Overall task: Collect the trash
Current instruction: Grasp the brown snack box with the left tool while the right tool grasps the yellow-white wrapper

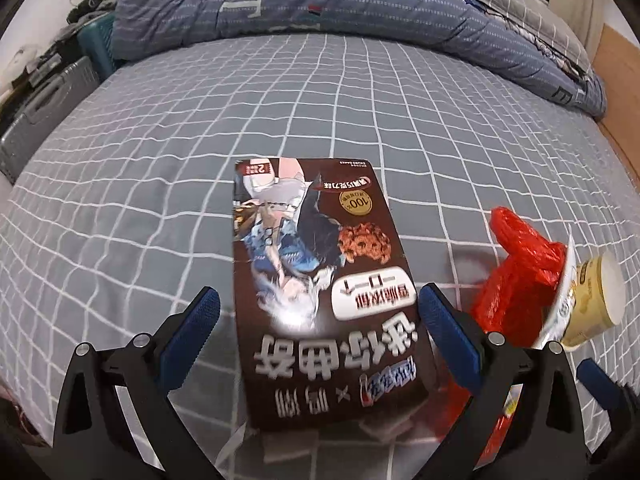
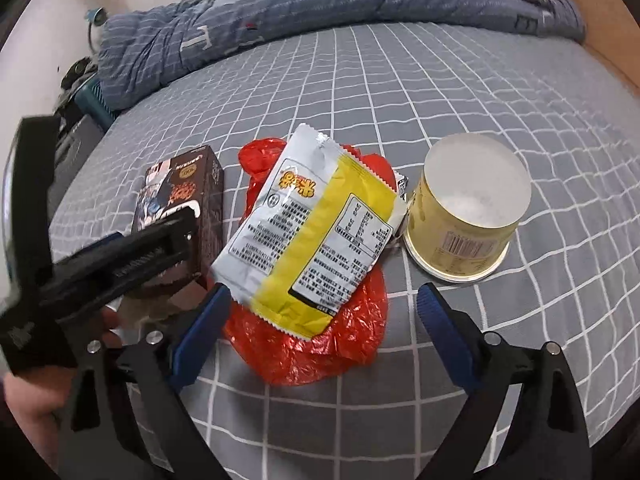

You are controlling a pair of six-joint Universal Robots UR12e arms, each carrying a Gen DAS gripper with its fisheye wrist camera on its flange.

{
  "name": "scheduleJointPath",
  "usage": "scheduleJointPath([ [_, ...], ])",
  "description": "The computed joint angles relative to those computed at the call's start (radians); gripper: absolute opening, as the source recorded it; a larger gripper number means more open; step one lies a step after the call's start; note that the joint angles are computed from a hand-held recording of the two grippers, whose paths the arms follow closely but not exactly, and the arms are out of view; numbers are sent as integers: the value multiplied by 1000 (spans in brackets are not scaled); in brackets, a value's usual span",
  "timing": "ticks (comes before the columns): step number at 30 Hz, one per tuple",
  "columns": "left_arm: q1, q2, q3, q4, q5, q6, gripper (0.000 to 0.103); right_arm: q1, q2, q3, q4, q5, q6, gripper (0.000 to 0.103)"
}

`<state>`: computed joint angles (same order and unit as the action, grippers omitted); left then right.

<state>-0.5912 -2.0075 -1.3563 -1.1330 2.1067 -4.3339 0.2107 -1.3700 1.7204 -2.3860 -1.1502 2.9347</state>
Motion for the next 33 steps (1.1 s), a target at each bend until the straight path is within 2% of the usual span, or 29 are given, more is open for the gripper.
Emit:
scheduleJointPath([
  [5,14,-7,-3,29,-15,13,98,-10,11,-11,12,61,32,90],
  [10,19,-22,20,-5,-8,-9,98,-21,24,-19,11,108,89,90],
  [15,9,-34,48,-47,23,-12,97,-30,42,-37,53,170,141,90],
  [18,10,-31,37,-34,8,1,98,-38,49,-45,64,201,177,90],
  [22,12,-47,53,-93,6,-2,98,-28,59,-60,78,181,179,90],
  [25,15,-47,45,-92,-11,2,97,-19,68,-71,101,161,176,82],
  [30,15,-42,33,-76,-4,16,93,-24,74,-75,109,178,189,70],
  [33,12,-34,18,-49,-5,21,92,-27,73,-74,107,168,192,58],
])
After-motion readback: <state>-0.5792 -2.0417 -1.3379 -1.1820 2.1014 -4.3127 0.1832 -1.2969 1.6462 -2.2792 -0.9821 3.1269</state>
